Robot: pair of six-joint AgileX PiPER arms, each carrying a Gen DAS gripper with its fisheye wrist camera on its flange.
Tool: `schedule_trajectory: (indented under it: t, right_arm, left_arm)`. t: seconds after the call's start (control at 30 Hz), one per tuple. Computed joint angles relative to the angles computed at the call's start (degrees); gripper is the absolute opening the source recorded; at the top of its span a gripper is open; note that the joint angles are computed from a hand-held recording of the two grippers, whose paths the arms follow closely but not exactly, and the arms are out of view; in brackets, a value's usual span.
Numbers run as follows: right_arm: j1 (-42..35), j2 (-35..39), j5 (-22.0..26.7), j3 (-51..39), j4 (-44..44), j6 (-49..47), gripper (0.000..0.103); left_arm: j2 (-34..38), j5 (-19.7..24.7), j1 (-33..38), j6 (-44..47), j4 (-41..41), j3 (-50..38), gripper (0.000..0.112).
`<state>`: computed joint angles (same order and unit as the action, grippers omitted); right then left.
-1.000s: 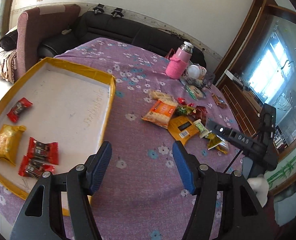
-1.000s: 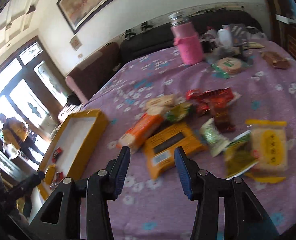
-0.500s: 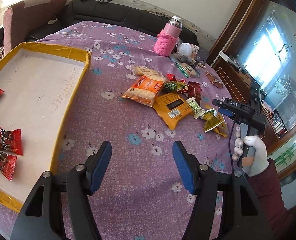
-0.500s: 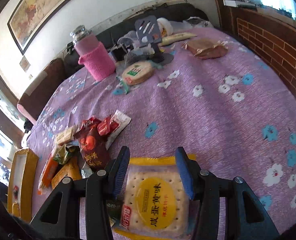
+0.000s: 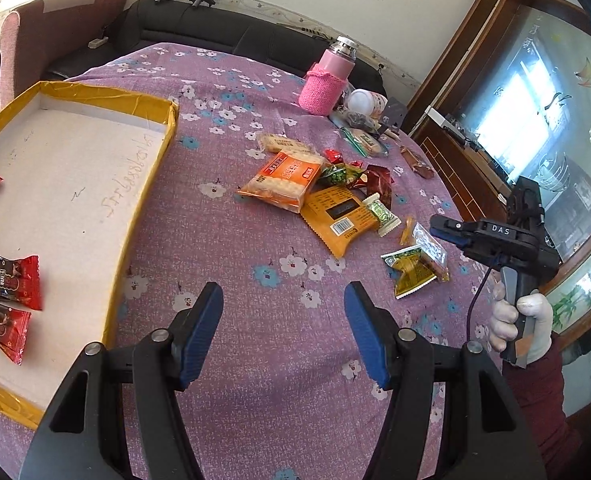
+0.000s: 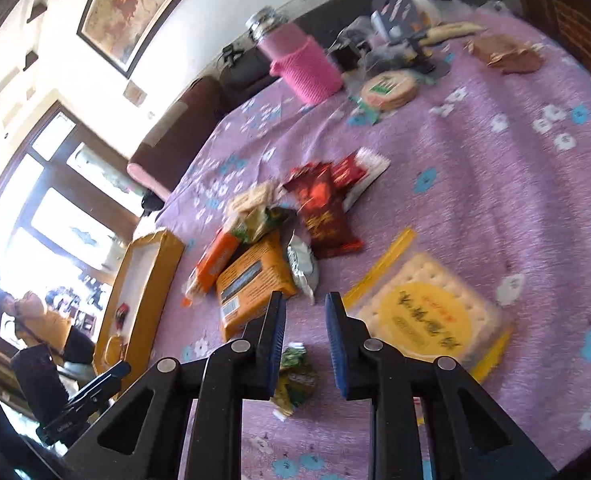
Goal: Organize snacks
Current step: 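Grasp the square cracker pack with the right gripper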
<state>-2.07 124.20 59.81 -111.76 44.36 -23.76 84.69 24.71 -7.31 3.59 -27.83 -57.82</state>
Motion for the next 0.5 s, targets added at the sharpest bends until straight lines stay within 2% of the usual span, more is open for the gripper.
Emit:
schedule_trajectory:
  t: [0.1, 0.17, 0.23, 0.3, 0.33, 0.4, 0.47, 0.5]
  right_arm:
    - [0.18, -5.18, -6.38, 7.03, -5.83, 1.07, 0.039]
    - [0.73, -6.49, -9.10, 9.50, -9.28, 3.09, 0.047]
    - [2.26, -7.14, -13.84, 11.12, -15.15, 6.03, 0.055]
    - [3.71, -7.27, -19.54, 12.34, -21.67, 9.91, 0.070]
    - [3.77, -5.82, -20.36, 10.48, -23.61, 11.93, 0.073]
    - [2.02, -0.96, -16.72, 4.03, -21.09, 12.34, 0.075]
    - [-0.47, 4.06, -8.61, -2.94, -14.76, 10.97, 0.075]
    - [-1.22, 5.39, -6.35, -4.24, -11.87, 9.73, 0.077]
  left_arm:
    - [0.41, 0.20, 0.27, 4.10, -4.07, 0.39, 0.062]
    - [0.82, 0.17, 0.42, 8.73, -8.36, 0.87, 0.062]
    - [2.03, 0.84, 0.73, 13.61, -12.93, 0.57, 0.062]
    - [3.91, 1.70, 0.39, 13.88, -13.37, -0.94, 0.062]
    - [4.76, 2.22, -0.14, 11.92, -11.72, -1.98, 0.062]
    - [5.33, 2.81, -1.27, 9.29, -9.46, -3.12, 0.062]
    - [4.48, 2.14, -2.72, 7.03, -7.14, -3.04, 0.062]
    - [4.10, 1.80, -3.39, 6.13, -6.21, -3.00, 0.062]
